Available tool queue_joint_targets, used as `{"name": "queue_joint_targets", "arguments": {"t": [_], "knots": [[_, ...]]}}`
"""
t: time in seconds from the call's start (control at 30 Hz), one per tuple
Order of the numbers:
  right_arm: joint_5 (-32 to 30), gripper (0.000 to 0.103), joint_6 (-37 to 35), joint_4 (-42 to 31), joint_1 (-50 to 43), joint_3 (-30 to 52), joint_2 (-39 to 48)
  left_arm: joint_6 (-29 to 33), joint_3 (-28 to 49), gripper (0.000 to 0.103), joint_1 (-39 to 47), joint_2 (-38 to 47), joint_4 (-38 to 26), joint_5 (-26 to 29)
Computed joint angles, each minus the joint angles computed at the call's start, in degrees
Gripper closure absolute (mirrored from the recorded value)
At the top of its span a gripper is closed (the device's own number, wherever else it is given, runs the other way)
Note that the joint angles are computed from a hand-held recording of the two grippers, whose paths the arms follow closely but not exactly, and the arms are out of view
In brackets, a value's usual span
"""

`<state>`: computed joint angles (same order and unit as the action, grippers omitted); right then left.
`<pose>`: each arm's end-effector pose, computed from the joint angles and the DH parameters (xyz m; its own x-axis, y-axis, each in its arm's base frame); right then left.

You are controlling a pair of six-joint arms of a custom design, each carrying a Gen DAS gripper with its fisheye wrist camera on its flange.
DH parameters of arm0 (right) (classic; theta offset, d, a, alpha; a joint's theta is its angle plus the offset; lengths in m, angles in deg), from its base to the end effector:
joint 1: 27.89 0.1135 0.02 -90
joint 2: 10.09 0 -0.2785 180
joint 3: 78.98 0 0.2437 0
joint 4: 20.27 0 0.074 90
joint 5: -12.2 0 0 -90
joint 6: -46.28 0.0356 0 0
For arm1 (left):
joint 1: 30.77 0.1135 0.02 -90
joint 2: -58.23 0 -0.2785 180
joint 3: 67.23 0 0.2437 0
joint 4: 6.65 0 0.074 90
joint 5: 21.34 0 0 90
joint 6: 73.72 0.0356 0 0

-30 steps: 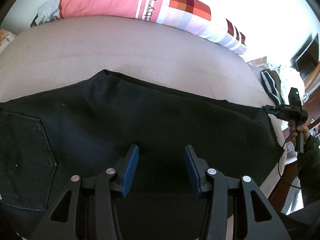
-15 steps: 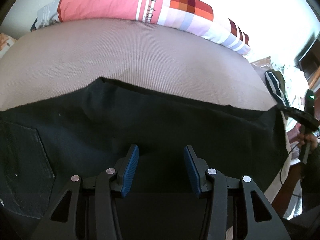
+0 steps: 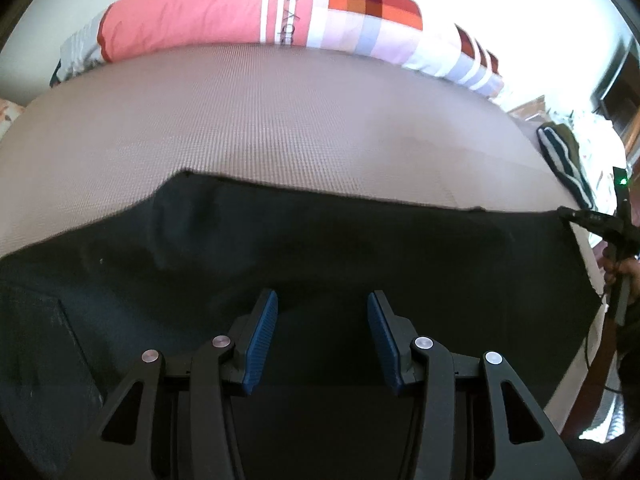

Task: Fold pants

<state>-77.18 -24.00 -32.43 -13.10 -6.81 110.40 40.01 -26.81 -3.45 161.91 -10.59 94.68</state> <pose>0.3650 0.0960 0.0761 -0.8764 0.1176 -0.4670 0.0485 0.9863 0.1574 0.2174 0.0947 0.0688 -0.8550 -0.0346 -0.5175 0.0903 0.9726 -0.2143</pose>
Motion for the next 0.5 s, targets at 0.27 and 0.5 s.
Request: {"name": "queue_joint_targets", "arguments": {"t": [0.27, 0.5], "knots": [[-0.36, 0.080, 4.06, -1.45, -0.70, -17.33, -20.49, -1.59, 3.16, 0.055, -1.56, 1.76, -0.74, -1.59], [2.49, 0.078, 10.94, -1.85, 1.82, -30.90, -29.03, 5.48, -3.61, 0.055, 2.17, -7.02, -2.56, 1.41]]}}
